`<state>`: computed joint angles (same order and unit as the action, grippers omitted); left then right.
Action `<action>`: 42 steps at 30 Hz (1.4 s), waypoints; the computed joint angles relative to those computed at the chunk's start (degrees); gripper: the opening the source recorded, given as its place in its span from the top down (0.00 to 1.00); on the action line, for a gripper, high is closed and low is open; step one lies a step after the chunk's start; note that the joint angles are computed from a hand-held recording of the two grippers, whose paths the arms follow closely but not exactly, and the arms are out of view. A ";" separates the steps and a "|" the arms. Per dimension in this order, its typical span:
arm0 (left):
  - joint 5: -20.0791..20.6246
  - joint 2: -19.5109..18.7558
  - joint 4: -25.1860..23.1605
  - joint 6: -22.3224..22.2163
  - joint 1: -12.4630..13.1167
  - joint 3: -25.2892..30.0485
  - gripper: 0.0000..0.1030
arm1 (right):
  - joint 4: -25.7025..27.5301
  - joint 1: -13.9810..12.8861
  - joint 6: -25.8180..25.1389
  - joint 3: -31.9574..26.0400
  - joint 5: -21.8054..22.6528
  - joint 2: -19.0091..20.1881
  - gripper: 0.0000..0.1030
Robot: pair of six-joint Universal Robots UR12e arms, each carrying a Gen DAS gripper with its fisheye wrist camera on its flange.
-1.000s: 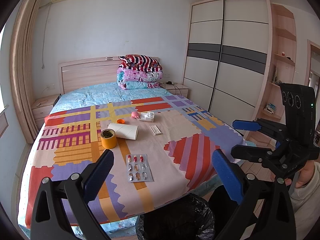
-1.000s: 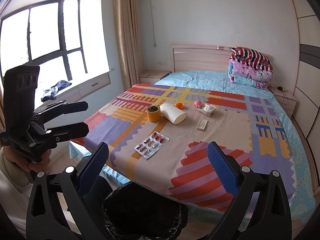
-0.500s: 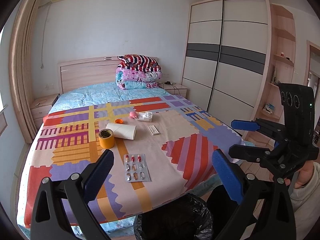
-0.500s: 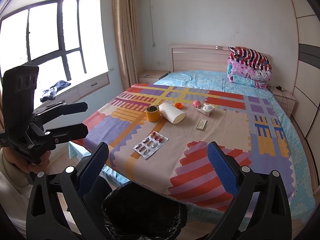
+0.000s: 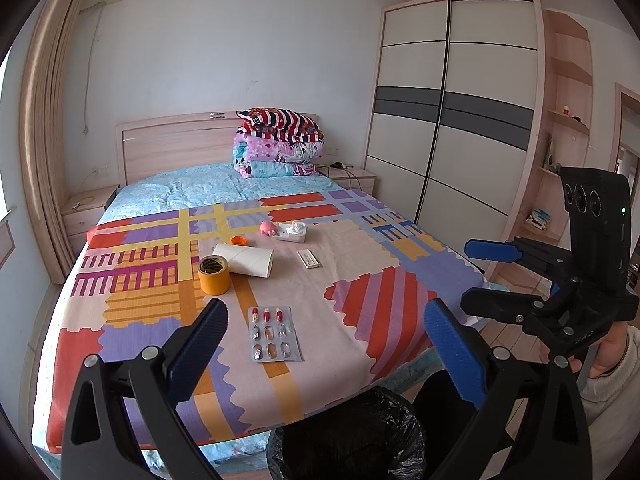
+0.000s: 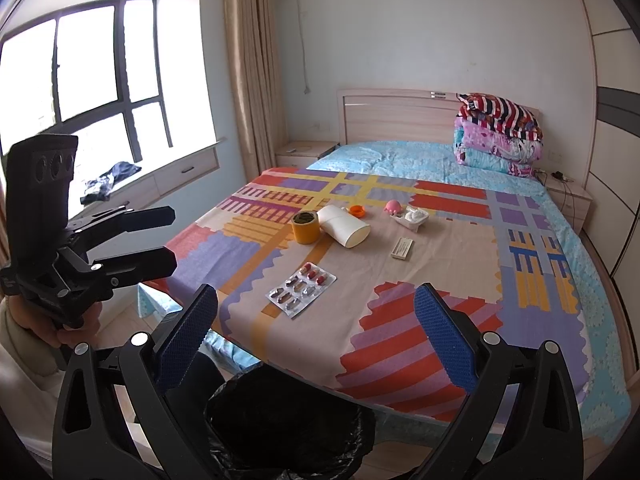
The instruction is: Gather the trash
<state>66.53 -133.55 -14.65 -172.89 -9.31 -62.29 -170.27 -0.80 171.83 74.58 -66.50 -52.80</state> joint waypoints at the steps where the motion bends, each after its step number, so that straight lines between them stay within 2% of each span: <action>1: -0.01 0.02 0.02 -0.02 0.01 -0.05 0.08 | -0.09 0.00 0.03 0.02 0.00 0.00 0.03; 27: -0.17 -0.42 -0.61 -0.16 -0.03 0.58 0.08 | -0.95 -0.03 -0.01 0.01 0.31 0.19 0.03; 35: 0.36 -0.94 -1.46 -0.86 0.23 1.31 0.08 | 0.09 0.10 0.40 -0.86 -0.13 0.73 0.03; 42: 1.88 -2.67 -3.90 -0.72 0.24 3.87 0.08 | 2.55 0.48 -0.49 -4.02 -1.34 2.68 0.04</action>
